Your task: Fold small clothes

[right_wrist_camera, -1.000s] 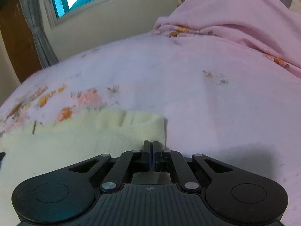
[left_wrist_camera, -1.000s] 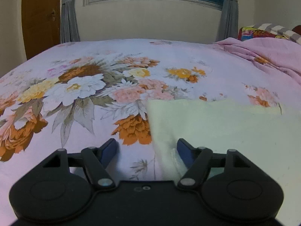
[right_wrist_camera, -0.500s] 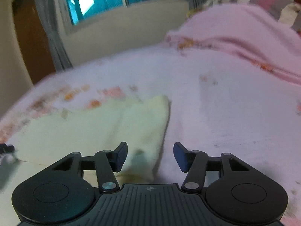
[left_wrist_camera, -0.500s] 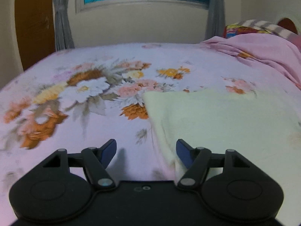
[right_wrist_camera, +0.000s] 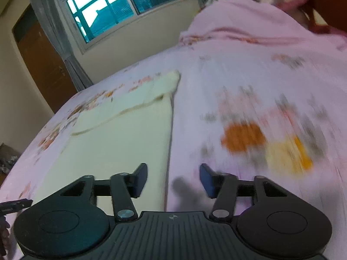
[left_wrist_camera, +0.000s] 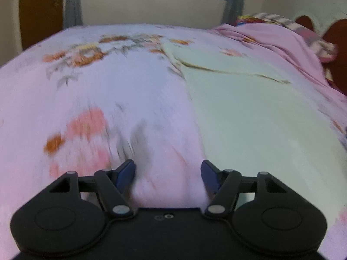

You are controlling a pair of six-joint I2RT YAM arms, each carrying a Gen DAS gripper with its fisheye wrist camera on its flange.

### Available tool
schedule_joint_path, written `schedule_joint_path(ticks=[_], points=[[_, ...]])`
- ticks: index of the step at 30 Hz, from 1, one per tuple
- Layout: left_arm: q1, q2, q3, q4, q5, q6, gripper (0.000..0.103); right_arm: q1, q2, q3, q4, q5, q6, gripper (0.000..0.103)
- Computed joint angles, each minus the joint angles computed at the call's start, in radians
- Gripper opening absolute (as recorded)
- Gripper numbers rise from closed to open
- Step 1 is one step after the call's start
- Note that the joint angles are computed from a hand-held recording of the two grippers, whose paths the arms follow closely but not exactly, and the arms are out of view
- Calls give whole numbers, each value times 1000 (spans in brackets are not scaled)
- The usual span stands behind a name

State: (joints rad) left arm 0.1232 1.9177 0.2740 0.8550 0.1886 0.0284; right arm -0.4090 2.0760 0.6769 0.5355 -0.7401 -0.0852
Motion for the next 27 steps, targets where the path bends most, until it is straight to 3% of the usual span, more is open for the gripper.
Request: schedule_joint_path(ticks=[1,4,5,11,17,21,27], points=[[7,-35,-49,12,33,-5,62,-24,-28,-41,-12,-20,-24,35],[37,-99,-129,3,136,-12,28,-70,-100,-136,-45,-62,-65,35],[49,-99,-153,13,163,-21,23,-102,-122,-172,-55,-90,-89,35],[181,-28,-186,25,433,-72,23,-171,-190,-223,-196,-170,-129,35],[205,42,-214,100,497,-87,24,-216,-165,-217,-279,-187,-182,35],[284,108,-252,233,542,-118,44,-269,-151,-216,-305,-215,-203,35],[247,190,-170,232,615,-193,45,-297,-95,-159,-399,-259,-230,35]])
